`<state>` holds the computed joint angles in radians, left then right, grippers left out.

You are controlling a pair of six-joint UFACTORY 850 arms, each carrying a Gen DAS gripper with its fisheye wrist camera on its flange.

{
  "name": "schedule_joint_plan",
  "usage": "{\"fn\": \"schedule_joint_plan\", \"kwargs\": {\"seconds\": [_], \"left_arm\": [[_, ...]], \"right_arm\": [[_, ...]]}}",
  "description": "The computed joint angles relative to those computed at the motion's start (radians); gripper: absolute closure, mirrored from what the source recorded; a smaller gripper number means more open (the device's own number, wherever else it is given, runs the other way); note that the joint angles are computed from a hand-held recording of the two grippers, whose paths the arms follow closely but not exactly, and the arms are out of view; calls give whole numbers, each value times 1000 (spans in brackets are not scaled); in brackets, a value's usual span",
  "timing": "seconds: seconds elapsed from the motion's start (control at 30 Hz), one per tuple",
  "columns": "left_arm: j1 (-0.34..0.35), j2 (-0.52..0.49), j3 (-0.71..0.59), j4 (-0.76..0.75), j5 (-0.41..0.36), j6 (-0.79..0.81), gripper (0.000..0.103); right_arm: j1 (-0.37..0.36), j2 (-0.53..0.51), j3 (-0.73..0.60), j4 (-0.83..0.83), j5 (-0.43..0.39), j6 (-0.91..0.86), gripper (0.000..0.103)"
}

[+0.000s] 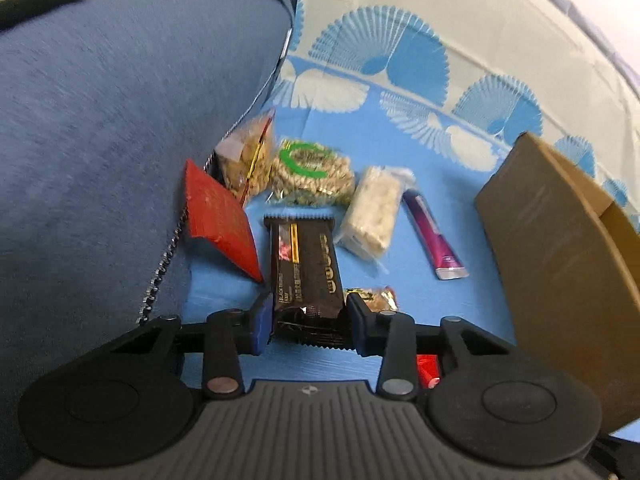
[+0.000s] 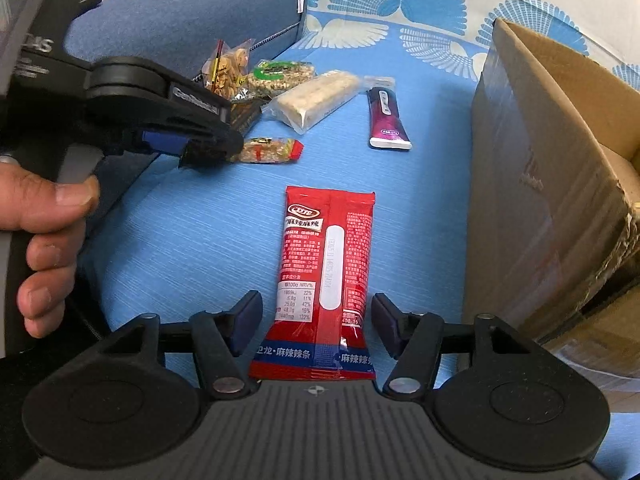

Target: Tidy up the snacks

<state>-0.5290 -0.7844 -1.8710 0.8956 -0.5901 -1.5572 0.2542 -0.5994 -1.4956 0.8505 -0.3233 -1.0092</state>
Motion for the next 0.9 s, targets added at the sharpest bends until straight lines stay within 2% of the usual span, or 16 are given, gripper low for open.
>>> {"fn": "schedule_joint_plan", "kwargs": {"seconds": [0.07,0.23,0.3,0.43,0.53,0.7,0.9], "left_arm": [[-1,37,49,18,44,-24,60],[-2,107,128,-78,116,40,60],[-8,122,140,-136,110,99,60],[-6,124,130,-347,89,291,60],[1,109,110,-457,68,379,48],[9,79,75,-531,53,451,35],[4,53,40,-497,12,425,33]], "right_arm": [[-3,3,4,31,0,-17,56],[-11,13,15,97,-11,-60,60],[-13,20,24,125,-12,-92,60],[-20,26,28,153,-32,-118,57],[-25,24,22,167,-48,-125,55],[-26,20,18,169,-63,-128,48],[-27,13,9,152,-69,-111,45]]}}
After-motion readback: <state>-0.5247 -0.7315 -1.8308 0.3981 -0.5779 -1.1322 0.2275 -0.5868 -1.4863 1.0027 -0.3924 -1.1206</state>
